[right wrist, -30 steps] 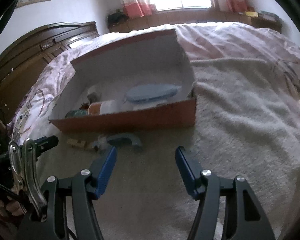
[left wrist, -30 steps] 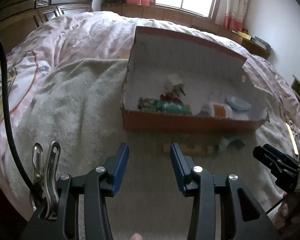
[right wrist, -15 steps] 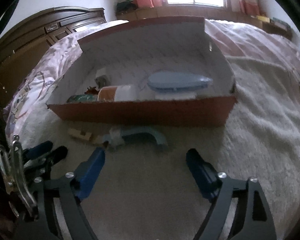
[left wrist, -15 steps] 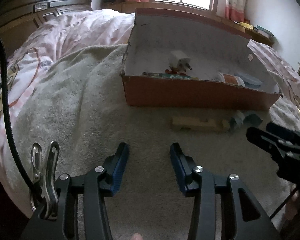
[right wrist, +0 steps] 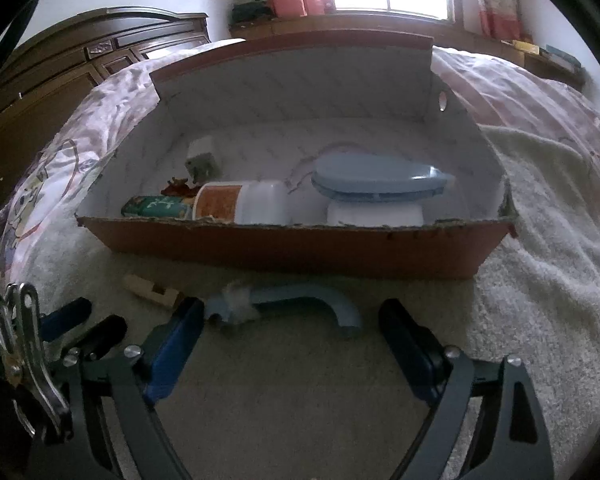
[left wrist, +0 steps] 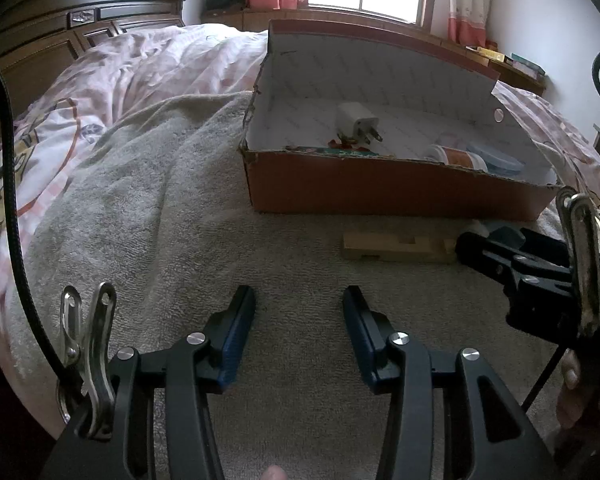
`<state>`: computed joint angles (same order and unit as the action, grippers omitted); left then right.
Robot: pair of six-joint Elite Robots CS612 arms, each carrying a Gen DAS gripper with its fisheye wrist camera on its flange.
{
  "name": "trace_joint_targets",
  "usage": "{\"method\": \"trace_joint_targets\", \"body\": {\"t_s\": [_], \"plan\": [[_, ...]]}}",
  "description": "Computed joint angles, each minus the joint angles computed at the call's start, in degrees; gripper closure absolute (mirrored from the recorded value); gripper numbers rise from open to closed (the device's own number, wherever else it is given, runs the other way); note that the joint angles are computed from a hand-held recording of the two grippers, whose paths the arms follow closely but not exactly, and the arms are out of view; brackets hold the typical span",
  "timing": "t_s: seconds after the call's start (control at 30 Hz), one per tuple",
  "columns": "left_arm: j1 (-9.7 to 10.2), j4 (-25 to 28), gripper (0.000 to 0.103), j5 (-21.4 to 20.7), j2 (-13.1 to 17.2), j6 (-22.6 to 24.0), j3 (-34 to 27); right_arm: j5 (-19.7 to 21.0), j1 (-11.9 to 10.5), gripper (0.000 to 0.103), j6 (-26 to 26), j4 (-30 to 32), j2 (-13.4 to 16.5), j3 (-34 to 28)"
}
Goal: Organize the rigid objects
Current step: 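Grasp the blue curved plastic piece with the right tool while the left tool reaches the wooden block, then close the left tool on the wooden block while the right tool holds the blue piece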
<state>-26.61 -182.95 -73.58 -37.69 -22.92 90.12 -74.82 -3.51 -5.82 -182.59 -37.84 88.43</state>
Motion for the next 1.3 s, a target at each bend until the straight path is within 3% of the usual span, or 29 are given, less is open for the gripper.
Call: {"method": "trace_joint_targets", "body": {"t_s": [0.1,0.37,0.5,0.77,0.8,0.87,0.93,1.3], "plan": [[0.01,0.0,0.056,0.0,0.0,0.0,0.0,-1.8,0.3,0.025,0.5,-0.7,0.0,0.1],[0.0,-0.1,0.056,0.0,0.0,-0.1,0.0,-0.9,-0.4,0.025,1.4,-1.3,-0.5,1.2],[0.01,0.3,0.056,-0.1,0.0,-0.1,-0.1,-3.4,-0.6,0.025,-0.7,-2.0,-1.3,2.8],[0.74,0.2,0.055,-6.6,-0.1,-0.4,-1.1,-4.0,-1.8,0.025,-3.5,-4.2,-2.2,6.1],[0.67,0.4,0.053,-7.1,0.0,-0.2,-1.5,-3.8,-1.9,0.025,-3.6,-4.5,-2.2,6.4],[0.56,0.7,0.031,-8.1,0.3,0.2,-2.3,-3.3,-2.1,0.025,-3.8,-5.1,-2.1,6.6],[0.33,0.5,0.025,-9.2,0.7,0.6,-3.0,-2.9,-2.2,0.025,-3.6,-5.7,-2.0,6.7],[-0.53,2.9,0.019,-7.3,2.3,3.2,-6.3,-2.4,-2.4,0.025,-3.8,-7.4,-1.6,6.9]]}}
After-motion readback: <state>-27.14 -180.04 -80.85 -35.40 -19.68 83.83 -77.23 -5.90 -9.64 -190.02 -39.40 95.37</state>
